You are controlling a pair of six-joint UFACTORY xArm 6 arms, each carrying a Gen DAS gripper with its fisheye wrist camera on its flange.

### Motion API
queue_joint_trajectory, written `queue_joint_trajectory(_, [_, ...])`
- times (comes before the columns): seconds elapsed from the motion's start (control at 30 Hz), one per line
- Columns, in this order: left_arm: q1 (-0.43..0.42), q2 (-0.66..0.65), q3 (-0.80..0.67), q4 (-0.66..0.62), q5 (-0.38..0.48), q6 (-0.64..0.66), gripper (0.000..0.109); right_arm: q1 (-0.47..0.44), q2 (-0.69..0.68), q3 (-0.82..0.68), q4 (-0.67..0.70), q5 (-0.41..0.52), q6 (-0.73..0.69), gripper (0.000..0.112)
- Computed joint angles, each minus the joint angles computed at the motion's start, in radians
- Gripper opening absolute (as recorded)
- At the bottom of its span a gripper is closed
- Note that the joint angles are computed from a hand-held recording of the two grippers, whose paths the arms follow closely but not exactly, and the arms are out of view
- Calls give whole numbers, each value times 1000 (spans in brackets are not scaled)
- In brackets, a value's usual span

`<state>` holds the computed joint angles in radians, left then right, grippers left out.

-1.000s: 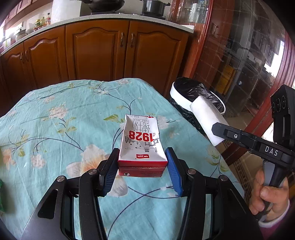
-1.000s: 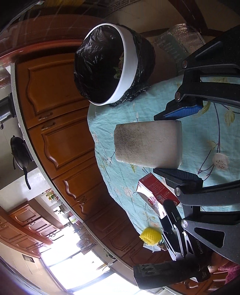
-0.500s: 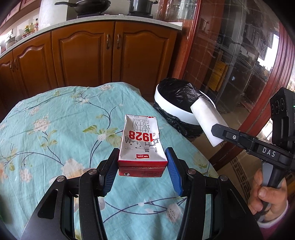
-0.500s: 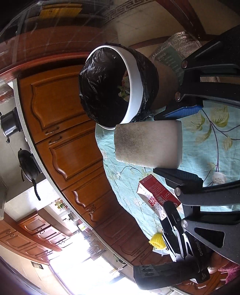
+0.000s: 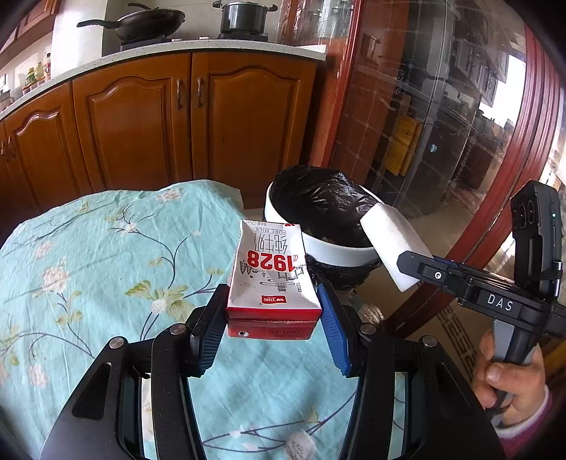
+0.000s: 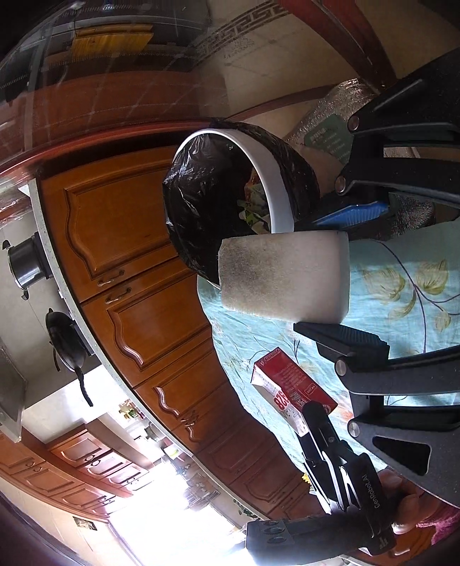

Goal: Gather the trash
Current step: 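Carry the milk carton and sponge over the bin with both tools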

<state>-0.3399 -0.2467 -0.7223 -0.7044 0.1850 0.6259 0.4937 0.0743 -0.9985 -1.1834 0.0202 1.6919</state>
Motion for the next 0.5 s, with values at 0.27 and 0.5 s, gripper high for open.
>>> queue_joint_trajectory(0.27, [-33,60,-76,34,-5,-15,50,-33,-12,10,52,5,-62,50])
queue_joint_trajectory(0.5, [-47,123,-148,67,15,-37,50,-59,0,-7,91,12,-102,50])
